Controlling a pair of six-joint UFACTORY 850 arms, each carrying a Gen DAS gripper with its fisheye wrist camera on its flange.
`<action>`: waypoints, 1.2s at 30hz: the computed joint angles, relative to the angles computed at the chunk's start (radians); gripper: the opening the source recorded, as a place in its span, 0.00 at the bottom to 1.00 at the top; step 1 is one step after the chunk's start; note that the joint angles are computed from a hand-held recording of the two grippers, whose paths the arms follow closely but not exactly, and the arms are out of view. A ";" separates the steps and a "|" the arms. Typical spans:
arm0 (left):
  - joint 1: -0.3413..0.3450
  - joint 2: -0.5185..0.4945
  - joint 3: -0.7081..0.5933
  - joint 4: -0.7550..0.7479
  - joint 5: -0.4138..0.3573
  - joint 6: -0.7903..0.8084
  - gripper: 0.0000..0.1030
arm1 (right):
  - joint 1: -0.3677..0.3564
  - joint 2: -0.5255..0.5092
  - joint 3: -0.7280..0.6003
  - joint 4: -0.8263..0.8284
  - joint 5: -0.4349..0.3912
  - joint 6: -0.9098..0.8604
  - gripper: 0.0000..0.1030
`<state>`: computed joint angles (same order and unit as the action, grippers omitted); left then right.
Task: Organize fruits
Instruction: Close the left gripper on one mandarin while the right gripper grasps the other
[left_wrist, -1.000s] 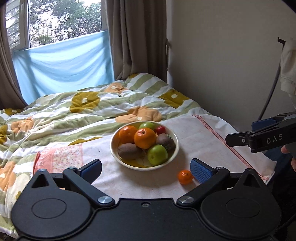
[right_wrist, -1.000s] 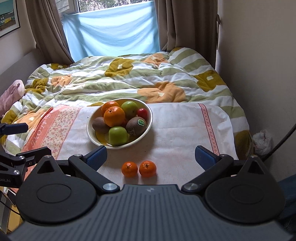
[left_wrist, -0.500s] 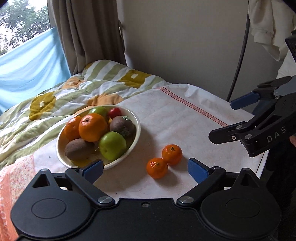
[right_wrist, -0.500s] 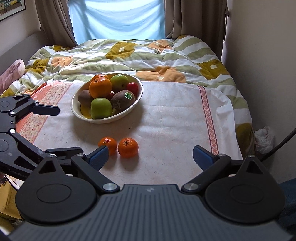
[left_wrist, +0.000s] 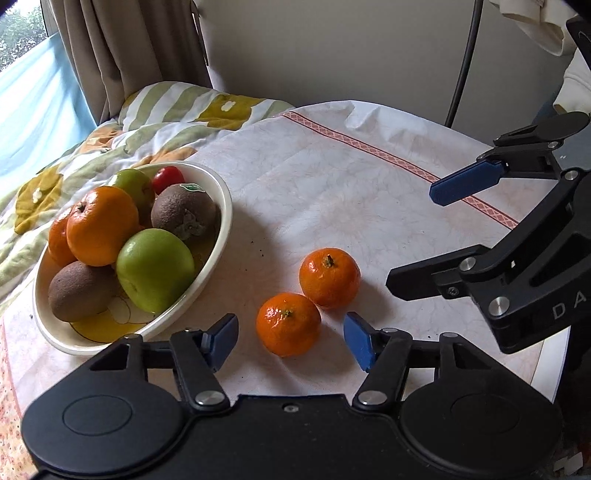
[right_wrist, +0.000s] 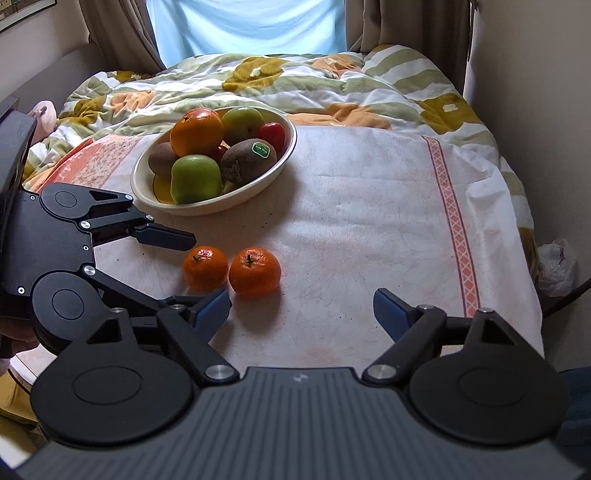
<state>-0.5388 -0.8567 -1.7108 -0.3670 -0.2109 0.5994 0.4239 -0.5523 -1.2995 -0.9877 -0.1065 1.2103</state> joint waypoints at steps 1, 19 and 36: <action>-0.001 -0.005 -0.008 0.008 -0.006 -0.005 0.60 | -0.001 -0.006 -0.006 0.054 0.002 -0.055 0.95; 0.011 0.018 0.020 0.085 -0.001 -0.095 0.40 | -0.008 -0.078 -0.094 0.870 0.001 -0.884 0.80; 0.028 0.120 0.154 0.738 0.046 -0.909 0.40 | 0.004 -0.146 -0.178 0.989 -0.032 -1.009 0.61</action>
<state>-0.5112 -0.7370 -1.5568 0.3715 -0.1653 -0.3099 0.4277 -0.6978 -1.4775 0.0010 -0.1385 0.2015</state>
